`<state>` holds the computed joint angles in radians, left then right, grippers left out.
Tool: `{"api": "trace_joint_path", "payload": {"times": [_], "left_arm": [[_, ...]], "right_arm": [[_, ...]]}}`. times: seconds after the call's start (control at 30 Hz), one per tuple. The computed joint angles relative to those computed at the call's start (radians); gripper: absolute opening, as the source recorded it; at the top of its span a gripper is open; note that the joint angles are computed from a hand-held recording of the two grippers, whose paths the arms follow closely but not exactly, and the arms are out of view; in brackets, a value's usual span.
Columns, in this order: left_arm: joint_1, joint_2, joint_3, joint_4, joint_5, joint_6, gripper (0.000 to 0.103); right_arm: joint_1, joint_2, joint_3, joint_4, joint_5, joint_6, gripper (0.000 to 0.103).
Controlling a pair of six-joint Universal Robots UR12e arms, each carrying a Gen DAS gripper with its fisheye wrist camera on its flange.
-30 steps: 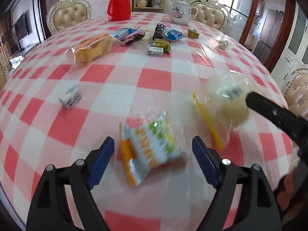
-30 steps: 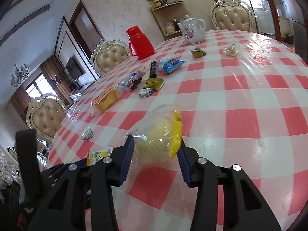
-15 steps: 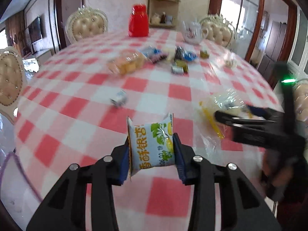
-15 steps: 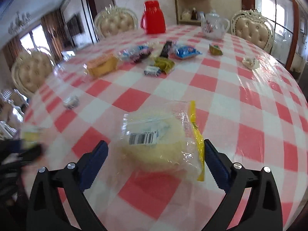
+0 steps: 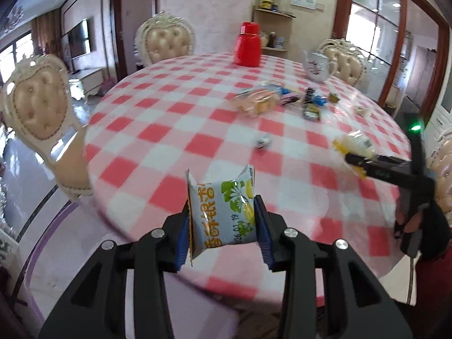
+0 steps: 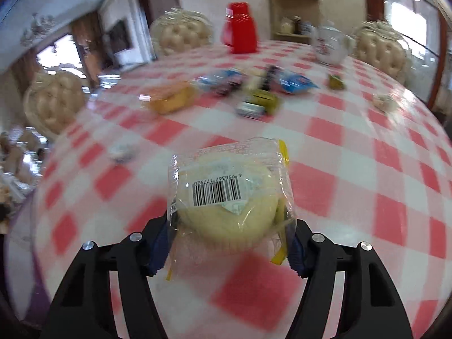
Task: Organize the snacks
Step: 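Carry both snacks over the clear bin and open both tools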
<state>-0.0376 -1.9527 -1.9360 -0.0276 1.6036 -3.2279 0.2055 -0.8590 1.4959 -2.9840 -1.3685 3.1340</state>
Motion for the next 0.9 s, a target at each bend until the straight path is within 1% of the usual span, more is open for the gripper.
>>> {"api": "trace_joint_path", "payload": {"times": [0.1,0.17,0.23,0.37,0.43,0.5,0.6,0.67,0.7,0.73,0.77,0.8,0.83,0.9], "left_arm": [[0.024,0.012,-0.024,-0.013,0.014,-0.016,0.041],[0.037,0.021,-0.035,-0.027,0.034,-0.018,0.041],[0.051,0.034,-0.049,-0.039,0.060,-0.013,0.042],[0.072,0.053,-0.071,-0.068,0.109,0.008,0.042],[0.086,0.063,-0.088,-0.086,0.135,0.012,0.042],[0.102,0.076,-0.110,-0.089,0.144,0.002,0.042],[0.131,0.095,-0.141,-0.099,0.147,-0.034,0.043],[0.142,0.095,-0.148,-0.106,0.167,-0.057,0.046],[0.142,0.090,-0.144,-0.109,0.182,-0.067,0.049],[0.141,0.086,-0.140,-0.117,0.214,-0.088,0.065],[0.138,0.083,-0.139,-0.113,0.246,-0.115,0.077],[0.136,0.080,-0.140,-0.102,0.267,-0.134,0.088],[0.133,0.077,-0.142,-0.088,0.285,-0.150,0.089],[0.127,0.074,-0.139,-0.084,0.294,-0.153,0.090]], "right_arm": [[0.020,-0.015,0.012,-0.010,0.091,-0.048,0.065],[0.043,-0.023,0.016,0.000,0.153,-0.100,0.066],[0.068,-0.028,0.021,0.004,0.187,-0.146,0.066],[0.116,-0.040,0.026,0.047,0.267,-0.256,0.066],[0.141,-0.048,0.030,0.085,0.305,-0.328,0.066],[0.164,-0.054,0.032,0.126,0.339,-0.396,0.066],[0.190,-0.055,0.023,0.198,0.363,-0.463,0.067],[0.206,-0.052,0.014,0.252,0.371,-0.511,0.070],[0.209,-0.052,0.011,0.280,0.381,-0.530,0.070],[0.210,-0.052,0.010,0.315,0.398,-0.554,0.073],[0.212,-0.051,0.007,0.347,0.419,-0.578,0.080],[0.212,-0.052,0.012,0.346,0.433,-0.588,0.082],[0.210,-0.054,0.020,0.324,0.447,-0.590,0.083],[0.198,-0.057,0.037,0.258,0.467,-0.569,0.083]]}}
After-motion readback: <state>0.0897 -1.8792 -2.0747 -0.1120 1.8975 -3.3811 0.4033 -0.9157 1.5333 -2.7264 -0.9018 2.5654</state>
